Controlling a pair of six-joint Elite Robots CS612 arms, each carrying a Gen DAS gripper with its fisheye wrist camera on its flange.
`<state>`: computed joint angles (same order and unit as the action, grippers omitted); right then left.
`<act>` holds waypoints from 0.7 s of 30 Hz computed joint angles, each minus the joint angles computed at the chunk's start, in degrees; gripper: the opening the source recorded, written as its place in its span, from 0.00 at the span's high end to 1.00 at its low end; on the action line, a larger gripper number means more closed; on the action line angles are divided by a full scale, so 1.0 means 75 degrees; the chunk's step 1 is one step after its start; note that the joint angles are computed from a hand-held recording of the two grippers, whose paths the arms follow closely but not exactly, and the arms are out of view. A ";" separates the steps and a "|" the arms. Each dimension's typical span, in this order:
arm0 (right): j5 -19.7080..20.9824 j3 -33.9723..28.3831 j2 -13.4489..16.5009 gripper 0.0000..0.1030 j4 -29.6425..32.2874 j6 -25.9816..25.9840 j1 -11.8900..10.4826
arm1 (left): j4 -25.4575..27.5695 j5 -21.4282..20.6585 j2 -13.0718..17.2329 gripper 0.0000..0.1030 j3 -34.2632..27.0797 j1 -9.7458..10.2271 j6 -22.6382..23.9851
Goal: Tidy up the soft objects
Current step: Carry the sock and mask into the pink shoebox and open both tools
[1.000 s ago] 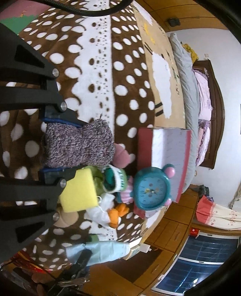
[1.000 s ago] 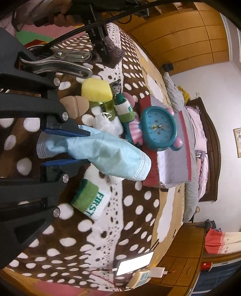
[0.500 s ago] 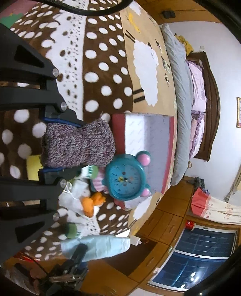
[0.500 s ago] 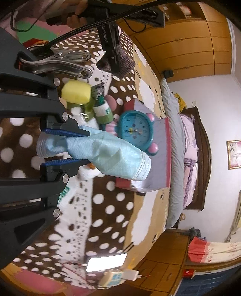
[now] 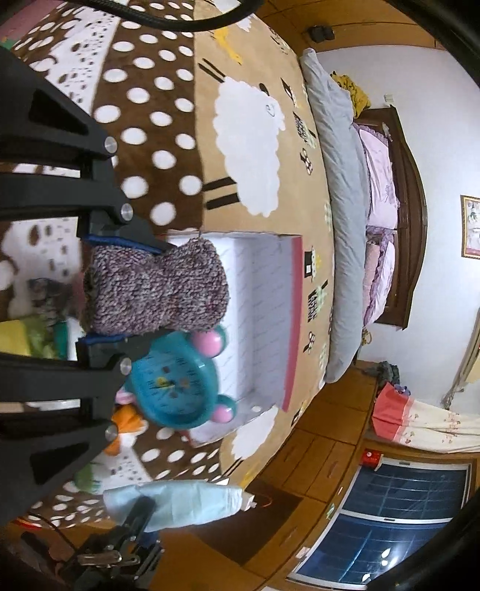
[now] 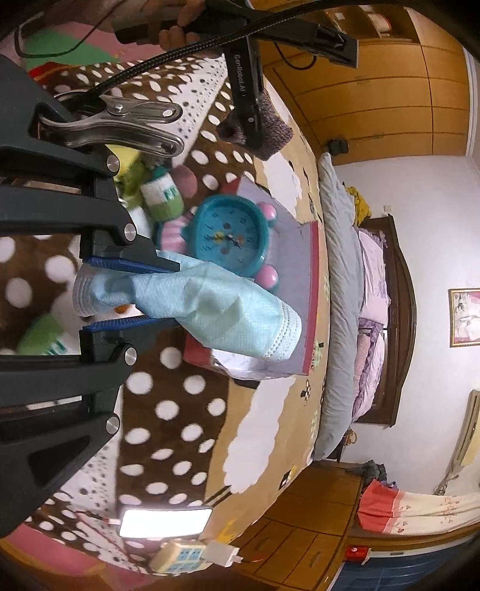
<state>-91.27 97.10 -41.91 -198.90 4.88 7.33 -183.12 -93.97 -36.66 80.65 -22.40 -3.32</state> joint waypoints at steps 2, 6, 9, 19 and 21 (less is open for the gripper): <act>0.0033 -0.0122 0.0029 0.79 0.0095 -0.0033 -0.0040 | 0.0083 0.0034 0.0108 0.66 -0.0236 0.0000 0.0012; -0.0001 -0.0472 0.0109 0.79 0.0430 -0.0121 -0.0104 | 0.0487 0.0010 0.0325 0.66 -0.0781 0.0015 -0.0004; -0.0061 -0.0824 0.0220 0.79 0.0709 -0.0277 -0.0156 | 0.0946 -0.0169 0.0518 0.66 -0.1267 0.0054 -0.0114; -0.0060 -0.1893 0.0613 0.79 0.1764 -0.0493 -0.0275 | 0.1939 0.0023 0.1172 0.66 -0.2672 0.0035 -0.0018; -0.0032 -0.2081 0.0700 0.79 0.1994 -0.0528 -0.0300 | 0.2127 0.0064 0.1317 0.66 -0.2932 0.0028 0.0084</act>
<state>-91.51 81.49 -36.66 -183.95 0.92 5.09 -167.17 -93.48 -26.79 58.66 -22.19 -2.70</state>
